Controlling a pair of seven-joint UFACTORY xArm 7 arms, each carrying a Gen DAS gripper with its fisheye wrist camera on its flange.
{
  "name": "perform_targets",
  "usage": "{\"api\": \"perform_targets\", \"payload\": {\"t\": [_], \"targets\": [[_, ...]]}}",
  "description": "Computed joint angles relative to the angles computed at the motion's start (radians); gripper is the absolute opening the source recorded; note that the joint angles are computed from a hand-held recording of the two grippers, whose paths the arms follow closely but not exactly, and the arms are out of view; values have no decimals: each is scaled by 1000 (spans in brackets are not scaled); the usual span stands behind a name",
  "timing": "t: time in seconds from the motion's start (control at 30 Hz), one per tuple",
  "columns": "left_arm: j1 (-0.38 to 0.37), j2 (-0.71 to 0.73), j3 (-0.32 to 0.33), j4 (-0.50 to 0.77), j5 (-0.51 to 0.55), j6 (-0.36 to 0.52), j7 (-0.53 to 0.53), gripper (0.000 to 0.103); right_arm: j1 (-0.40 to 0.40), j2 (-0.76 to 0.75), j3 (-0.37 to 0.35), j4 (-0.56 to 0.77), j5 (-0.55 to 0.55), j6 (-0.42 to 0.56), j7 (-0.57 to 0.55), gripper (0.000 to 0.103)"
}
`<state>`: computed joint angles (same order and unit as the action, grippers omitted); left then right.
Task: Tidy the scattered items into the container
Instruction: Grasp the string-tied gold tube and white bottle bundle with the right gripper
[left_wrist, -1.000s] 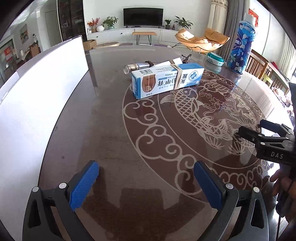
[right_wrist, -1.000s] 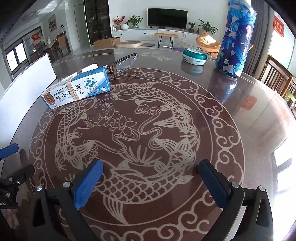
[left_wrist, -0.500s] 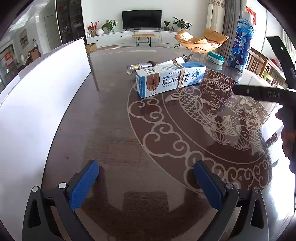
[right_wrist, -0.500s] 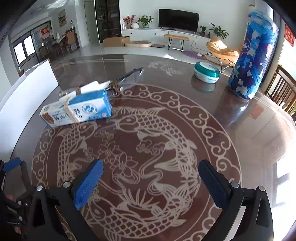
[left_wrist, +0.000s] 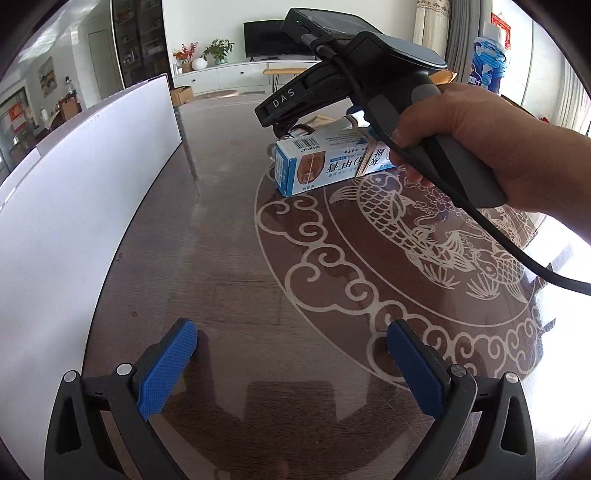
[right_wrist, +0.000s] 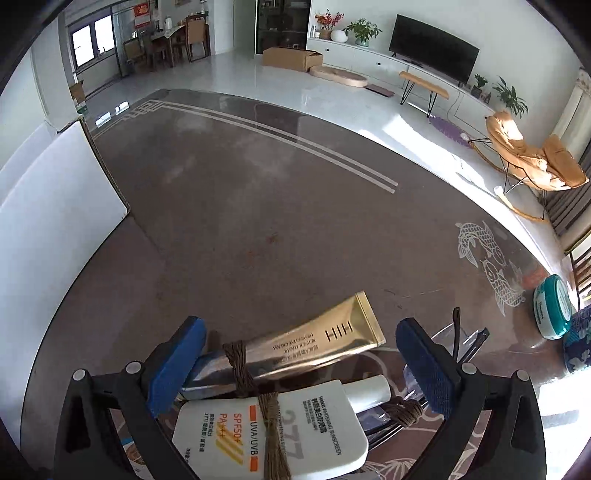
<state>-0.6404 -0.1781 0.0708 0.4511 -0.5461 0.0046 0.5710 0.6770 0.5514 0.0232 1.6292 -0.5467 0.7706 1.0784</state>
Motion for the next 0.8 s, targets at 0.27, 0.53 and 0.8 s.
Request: {"api": "perform_targets", "payload": {"t": [0.27,0.53,0.8], "targets": [[1,1,-2,3,-10,2,8,103,35,-335,38,-520,-191,-153,271,103],[5,1,-6,3,-10,3,8,103,-20,-615,180,-797,-204,-136,404,103],[13,0,-12,0,10,1,-11,103,-120,-305,182,-362,-159,-68,120,103]]}}
